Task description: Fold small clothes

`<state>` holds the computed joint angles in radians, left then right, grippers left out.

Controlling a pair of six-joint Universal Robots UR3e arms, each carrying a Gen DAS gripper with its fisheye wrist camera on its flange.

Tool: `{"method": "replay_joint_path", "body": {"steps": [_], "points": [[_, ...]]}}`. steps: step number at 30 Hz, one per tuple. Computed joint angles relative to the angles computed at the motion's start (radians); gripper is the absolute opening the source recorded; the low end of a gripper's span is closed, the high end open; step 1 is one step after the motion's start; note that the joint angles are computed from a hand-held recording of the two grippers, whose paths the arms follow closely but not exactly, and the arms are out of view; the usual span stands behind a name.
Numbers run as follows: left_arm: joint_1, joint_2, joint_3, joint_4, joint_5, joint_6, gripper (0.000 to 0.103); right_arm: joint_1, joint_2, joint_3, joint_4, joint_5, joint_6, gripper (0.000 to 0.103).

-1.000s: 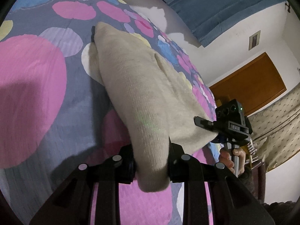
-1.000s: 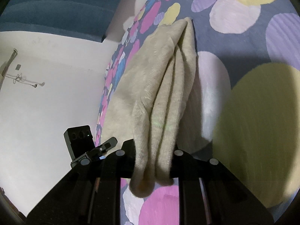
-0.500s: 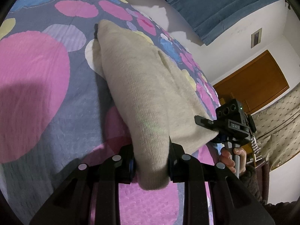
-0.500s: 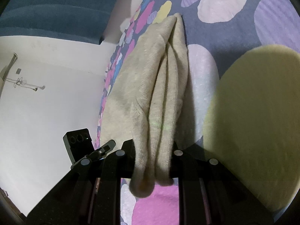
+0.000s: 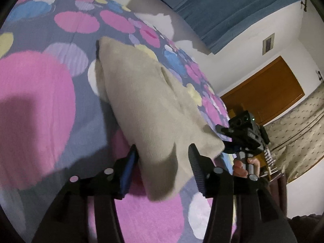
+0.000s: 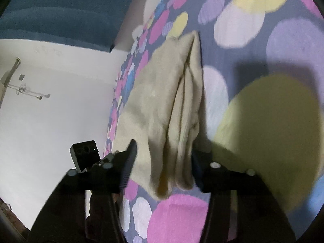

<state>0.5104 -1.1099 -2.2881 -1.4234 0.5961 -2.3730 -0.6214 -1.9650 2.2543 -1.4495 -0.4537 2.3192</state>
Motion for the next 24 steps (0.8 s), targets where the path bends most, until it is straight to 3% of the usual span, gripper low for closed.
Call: {"method": "replay_joint_path", "body": {"steps": [3,7,10,14,16,17,18,24], "points": [[-0.065,-0.151,0.037,0.208,0.001,-0.136,0.053,0.048,0.115,-0.01,-0.259,0.025,0.176,0.058],[-0.152,-0.337,0.097,0.496,0.044,-0.324,0.054,0.16,0.368,-0.072,-0.747,0.032,0.511,0.058],[-0.165,-0.42,0.133,0.574,0.057,-0.371,0.054,0.211,0.505,-0.138,-0.951,0.036,0.664,0.058],[-0.139,-0.426,0.122,0.55,0.05,-0.331,0.054,0.251,0.607,-0.212,-1.066,0.025,0.749,0.054],[-0.145,-0.427,0.114,0.569,0.073,-0.332,0.054,0.267,0.622,-0.244,-1.07,-0.026,0.762,0.04],[-0.15,-0.43,0.109,0.581,0.083,-0.336,0.054,0.277,0.634,-0.266,-1.059,-0.066,0.765,0.021],[-0.148,-0.43,0.108,0.581,0.084,-0.332,0.054,0.276,0.65,-0.282,-1.044,-0.074,0.759,0.013],[-0.162,-0.412,0.088,0.626,0.115,-0.329,0.055,0.236,0.696,-0.266,-1.094,-0.023,0.785,0.008]]}}
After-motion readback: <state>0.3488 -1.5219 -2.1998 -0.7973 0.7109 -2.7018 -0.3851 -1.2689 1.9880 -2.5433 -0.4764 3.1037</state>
